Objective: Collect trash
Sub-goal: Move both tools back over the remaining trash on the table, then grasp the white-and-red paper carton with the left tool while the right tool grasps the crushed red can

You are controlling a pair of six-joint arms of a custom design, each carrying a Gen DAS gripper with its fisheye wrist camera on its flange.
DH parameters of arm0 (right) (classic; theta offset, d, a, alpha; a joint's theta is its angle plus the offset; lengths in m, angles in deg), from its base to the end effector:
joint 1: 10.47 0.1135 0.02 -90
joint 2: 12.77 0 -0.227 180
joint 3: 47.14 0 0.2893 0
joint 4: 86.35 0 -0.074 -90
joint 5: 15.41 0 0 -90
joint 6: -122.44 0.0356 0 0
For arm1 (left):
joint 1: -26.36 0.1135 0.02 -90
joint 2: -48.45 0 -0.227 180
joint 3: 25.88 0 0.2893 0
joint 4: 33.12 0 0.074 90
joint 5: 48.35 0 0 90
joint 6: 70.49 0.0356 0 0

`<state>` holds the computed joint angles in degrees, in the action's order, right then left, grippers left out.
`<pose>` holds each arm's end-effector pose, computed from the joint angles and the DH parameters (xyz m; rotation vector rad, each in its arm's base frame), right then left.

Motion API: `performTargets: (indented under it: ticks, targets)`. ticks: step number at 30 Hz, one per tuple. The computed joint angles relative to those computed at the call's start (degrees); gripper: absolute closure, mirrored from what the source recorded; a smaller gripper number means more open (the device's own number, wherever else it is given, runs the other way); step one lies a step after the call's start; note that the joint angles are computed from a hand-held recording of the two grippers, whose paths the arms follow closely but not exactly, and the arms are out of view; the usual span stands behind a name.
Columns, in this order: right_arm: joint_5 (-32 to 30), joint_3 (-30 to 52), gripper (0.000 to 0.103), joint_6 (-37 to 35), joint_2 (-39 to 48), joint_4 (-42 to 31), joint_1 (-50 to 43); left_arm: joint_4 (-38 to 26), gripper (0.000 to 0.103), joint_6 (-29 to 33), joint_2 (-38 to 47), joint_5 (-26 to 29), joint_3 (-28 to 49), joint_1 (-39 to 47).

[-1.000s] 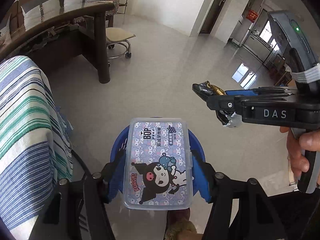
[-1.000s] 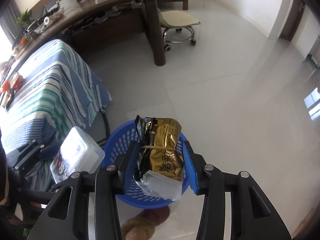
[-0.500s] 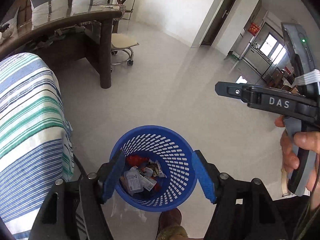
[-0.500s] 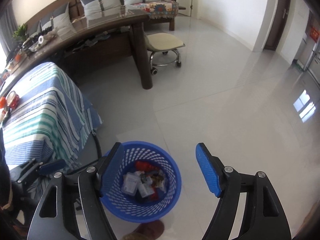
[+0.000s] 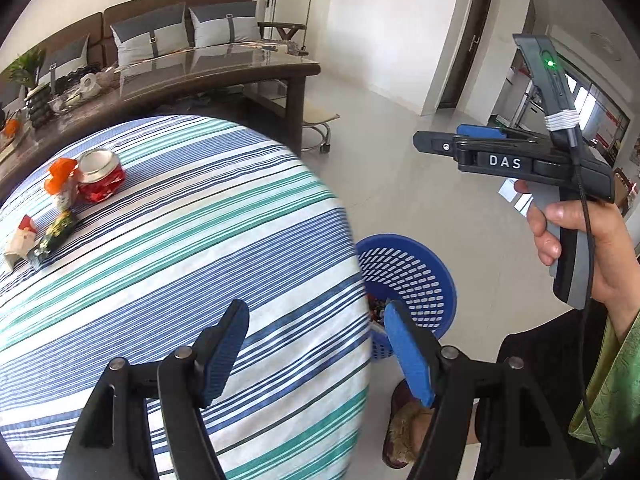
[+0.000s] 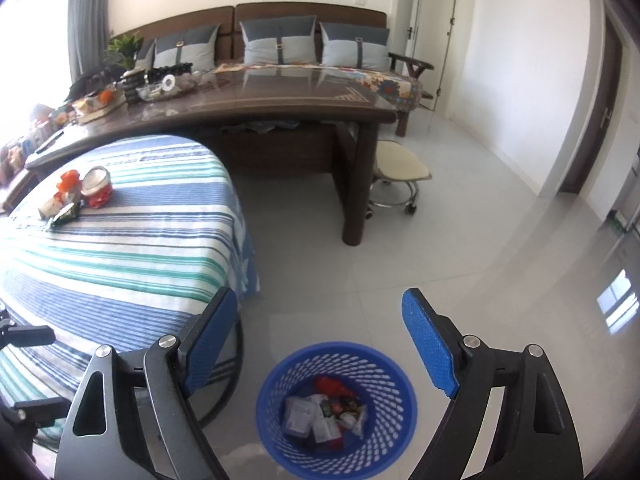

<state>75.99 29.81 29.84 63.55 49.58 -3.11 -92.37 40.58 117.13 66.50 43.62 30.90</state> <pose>0.3325 0.0421 0.2619 -0.1900 2.3210 0.0132 0.2827 0.0074 0.2385 0.5111 2.4403 -0.3787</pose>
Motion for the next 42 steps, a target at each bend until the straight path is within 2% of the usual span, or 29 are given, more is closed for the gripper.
performTargets:
  ticks: [7,11,13,16,19,23,27,32,34,35,38,42]
  targets:
    - [-0.4,4.2,0.017,3.8,7.9,2.7,17.1,-2.1,0.031,6.6,7.0,3.1,6.9,19.2]
    - [-0.5,9.1,0.017,3.9,16.0,2.5,24.9,-2.5,0.031,7.0,16.8,5.6,17.4,27.5]
    - [-0.1,11.6,0.017,3.4,19.5,2.3,27.7,-1.9,0.031,4.3,23.5,6.3,25.3,29.7]
    - [1.3,13.6,0.017,2.6,22.3,2.5,30.3,-2.3,0.031,2.1,34.6,5.9,39.1,31.4]
    - [1.7,15.3,0.017,2.7,24.1,2.9,30.5,-2.6,0.031,1.7,45.5,1.8,52.2,29.7]
    - [1.2,17.1,0.017,3.9,25.9,2.5,29.9,-7.9,0.031,4.0,59.6,-2.2,68.7,27.1]
    - [1.5,17.1,0.017,3.7,26.0,2.3,29.2,-10.2,0.031,5.0,67.3,-6.4,76.8,25.1]
    - [1.3,17.3,0.017,3.9,26.0,2.2,28.1,-9.2,0.032,4.9,68.4,-8.1,76.0,24.6]
    - [1.3,17.5,0.017,4.0,26.0,2.2,27.8,-8.1,0.044,5.6,67.7,-8.2,74.3,24.7]
    - [1.3,17.7,0.017,4.1,26.1,2.2,27.7,-8.5,0.065,5.9,68.1,-8.5,74.7,24.7]
    - [1.2,18.0,0.017,4.7,26.2,2.3,27.4,-8.6,0.072,5.3,68.4,-7.5,75.4,25.3]
    - [1.3,18.4,0.017,5.1,26.2,2.4,27.2,-7.2,0.074,4.7,64.8,-5.8,71.4,26.8]
